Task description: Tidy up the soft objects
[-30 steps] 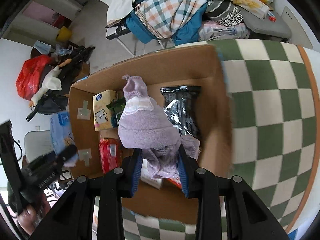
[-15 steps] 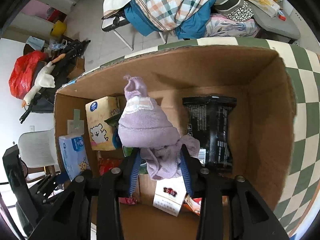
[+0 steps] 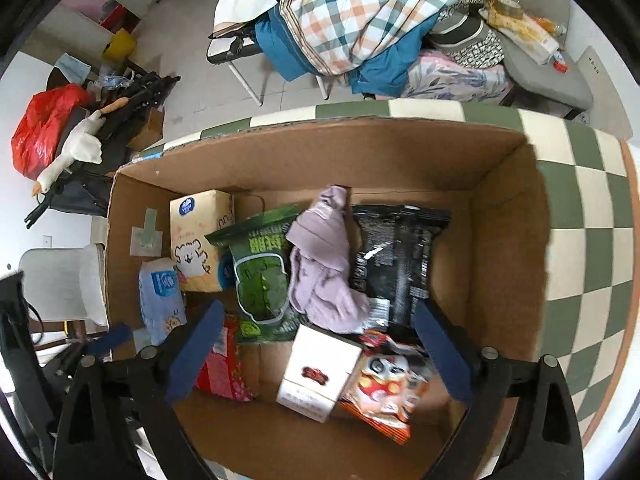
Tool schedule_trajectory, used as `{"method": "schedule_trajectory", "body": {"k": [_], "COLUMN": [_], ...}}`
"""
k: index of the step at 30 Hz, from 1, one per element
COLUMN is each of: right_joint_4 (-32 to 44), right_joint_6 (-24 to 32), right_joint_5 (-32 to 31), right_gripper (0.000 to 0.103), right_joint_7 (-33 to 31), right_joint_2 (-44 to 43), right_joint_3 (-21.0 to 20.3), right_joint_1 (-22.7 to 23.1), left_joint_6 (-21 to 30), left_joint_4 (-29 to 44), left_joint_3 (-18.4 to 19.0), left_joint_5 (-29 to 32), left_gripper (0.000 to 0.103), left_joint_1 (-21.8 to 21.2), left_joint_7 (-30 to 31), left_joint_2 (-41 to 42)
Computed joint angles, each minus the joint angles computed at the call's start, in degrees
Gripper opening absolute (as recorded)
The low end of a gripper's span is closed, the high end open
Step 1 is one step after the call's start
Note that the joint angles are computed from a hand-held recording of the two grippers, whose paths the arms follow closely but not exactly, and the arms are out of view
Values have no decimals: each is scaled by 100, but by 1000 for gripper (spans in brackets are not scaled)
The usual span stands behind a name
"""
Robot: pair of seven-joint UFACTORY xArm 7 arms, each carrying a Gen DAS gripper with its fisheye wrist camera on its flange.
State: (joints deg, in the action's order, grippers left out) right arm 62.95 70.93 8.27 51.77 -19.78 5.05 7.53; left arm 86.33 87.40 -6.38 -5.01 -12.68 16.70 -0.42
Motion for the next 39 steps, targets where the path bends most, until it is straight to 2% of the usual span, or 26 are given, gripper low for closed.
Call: {"method": "schedule_trajectory", "body": {"k": [4,9,19,26,33,39], "right_joint_4": [35,132,215,588,676,959], "right_joint_6": [494,1199,1933,2466,2729,2928], "right_joint_5": [-277,-653,-792,-1009,-866,-865], "right_gripper": [103,103,103,103,103,103], "right_joint_7": [163,326,844,1137,1372,1498], "right_joint_2": [-245,-504,-1103,-1228,-1401,-1454], "right_joint_3": [96,288,650,930,1046,1136], "right_joint_1": [-26,0,142,230,336,356], "left_joint_6": [-146,-404,-663,-630,-528,-163], "left_joint_4": [12,-122,-752,-872,-933,-684], "left_joint_3": [-10,-51,-130,-106,-72,35], "left_joint_5": [0,105,209,84,-8,-168], "left_gripper": [97,100,100,100,100,100], "left_joint_1": [-13,-55,-150,-162,-135,-99], "left_joint_7": [-53,-101,-105,-78,-23,57], "left_joint_2": [-139,-459,-1370,-1772,-1974,-2184]}}
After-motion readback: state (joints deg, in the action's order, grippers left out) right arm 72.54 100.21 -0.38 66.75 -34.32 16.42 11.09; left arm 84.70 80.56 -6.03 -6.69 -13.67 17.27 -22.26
